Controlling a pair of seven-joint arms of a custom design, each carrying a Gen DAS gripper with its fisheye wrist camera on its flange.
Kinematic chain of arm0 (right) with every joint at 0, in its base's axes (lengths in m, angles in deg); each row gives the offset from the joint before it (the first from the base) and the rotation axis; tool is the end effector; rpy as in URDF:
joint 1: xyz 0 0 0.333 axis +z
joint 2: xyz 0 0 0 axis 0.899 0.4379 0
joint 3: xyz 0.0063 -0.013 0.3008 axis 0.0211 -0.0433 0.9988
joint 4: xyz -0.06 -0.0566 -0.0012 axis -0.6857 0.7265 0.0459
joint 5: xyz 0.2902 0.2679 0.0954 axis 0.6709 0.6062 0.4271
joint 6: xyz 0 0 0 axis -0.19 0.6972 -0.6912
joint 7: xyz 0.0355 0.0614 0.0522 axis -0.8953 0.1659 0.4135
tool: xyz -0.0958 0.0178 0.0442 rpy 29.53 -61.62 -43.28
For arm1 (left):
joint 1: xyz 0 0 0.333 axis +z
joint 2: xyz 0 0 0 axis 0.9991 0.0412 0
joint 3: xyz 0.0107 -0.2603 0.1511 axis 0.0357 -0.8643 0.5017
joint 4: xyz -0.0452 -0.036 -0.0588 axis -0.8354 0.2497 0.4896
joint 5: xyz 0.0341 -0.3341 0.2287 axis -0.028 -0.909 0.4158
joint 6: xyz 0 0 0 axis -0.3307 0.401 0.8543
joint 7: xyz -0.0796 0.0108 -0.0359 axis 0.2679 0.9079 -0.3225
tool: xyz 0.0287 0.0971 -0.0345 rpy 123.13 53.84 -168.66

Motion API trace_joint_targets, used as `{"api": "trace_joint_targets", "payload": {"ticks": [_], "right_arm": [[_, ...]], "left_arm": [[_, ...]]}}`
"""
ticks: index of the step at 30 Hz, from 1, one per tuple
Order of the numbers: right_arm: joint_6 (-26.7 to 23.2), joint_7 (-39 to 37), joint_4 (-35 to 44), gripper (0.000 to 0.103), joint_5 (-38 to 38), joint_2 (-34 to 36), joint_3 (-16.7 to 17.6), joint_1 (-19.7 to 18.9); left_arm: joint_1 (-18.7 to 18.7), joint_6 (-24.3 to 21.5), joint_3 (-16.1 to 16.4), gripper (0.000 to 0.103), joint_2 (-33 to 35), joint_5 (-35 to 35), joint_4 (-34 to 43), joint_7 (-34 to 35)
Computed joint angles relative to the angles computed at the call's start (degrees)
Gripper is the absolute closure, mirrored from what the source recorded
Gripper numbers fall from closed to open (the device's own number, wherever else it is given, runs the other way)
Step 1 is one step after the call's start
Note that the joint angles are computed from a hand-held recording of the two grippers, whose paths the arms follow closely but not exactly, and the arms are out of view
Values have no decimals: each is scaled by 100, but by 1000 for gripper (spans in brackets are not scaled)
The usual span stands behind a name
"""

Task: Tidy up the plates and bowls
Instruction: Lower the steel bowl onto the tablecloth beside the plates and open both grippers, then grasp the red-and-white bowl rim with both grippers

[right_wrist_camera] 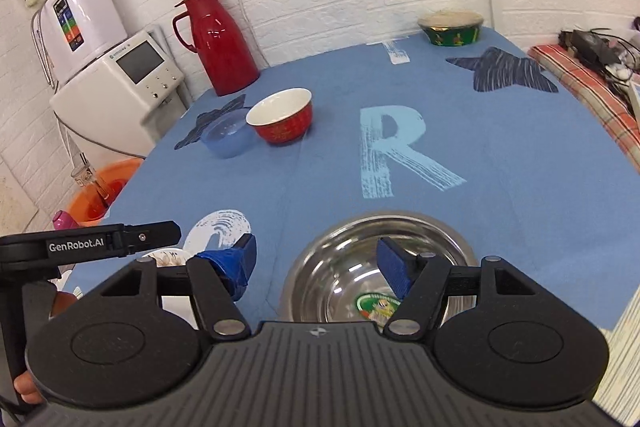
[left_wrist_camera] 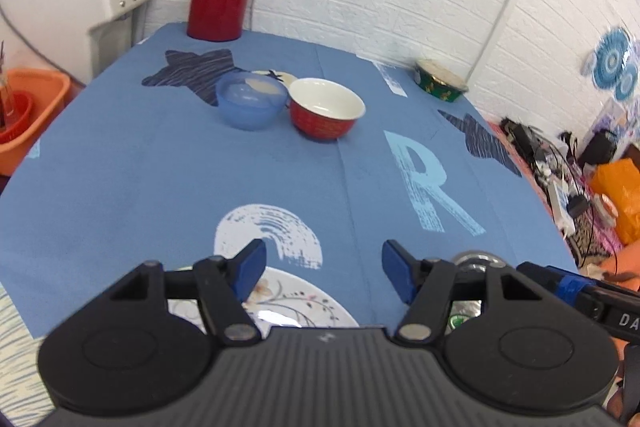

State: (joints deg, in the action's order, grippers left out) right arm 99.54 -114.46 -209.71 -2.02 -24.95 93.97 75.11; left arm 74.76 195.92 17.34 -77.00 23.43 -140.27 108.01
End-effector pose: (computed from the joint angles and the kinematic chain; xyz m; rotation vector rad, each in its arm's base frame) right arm 0.3648 0.3051 0.4522 -1.5165 1.6761 -0.5125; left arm 0.4304 -0.2281 0.4490 -1.7872 1.8688 -1.1428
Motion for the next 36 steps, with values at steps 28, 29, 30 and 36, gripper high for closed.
{"api": "trace_joint_targets", "payload": {"ticks": [28, 29, 30, 36], "right_arm": [[-942, -4773, 4539, 49, 2795, 4153, -759, 247], [-1042, -4871, 4868, 49, 2866, 4422, -839, 308], [-1226, -4982, 5222, 49, 2944, 4690, -914, 378], [-2362, -5774, 7063, 49, 3406, 6018, -1282, 785]], "left_arm": [[-1614, -1567, 2312, 37, 3652, -1162, 4477, -1271], [-1705, -1644, 2450, 37, 3786, -839, 4624, -1616], [-1728, -1772, 2514, 37, 3908, -620, 4777, -1846], [-1159, -1961, 2017, 37, 4063, -401, 4894, -1918]]}}
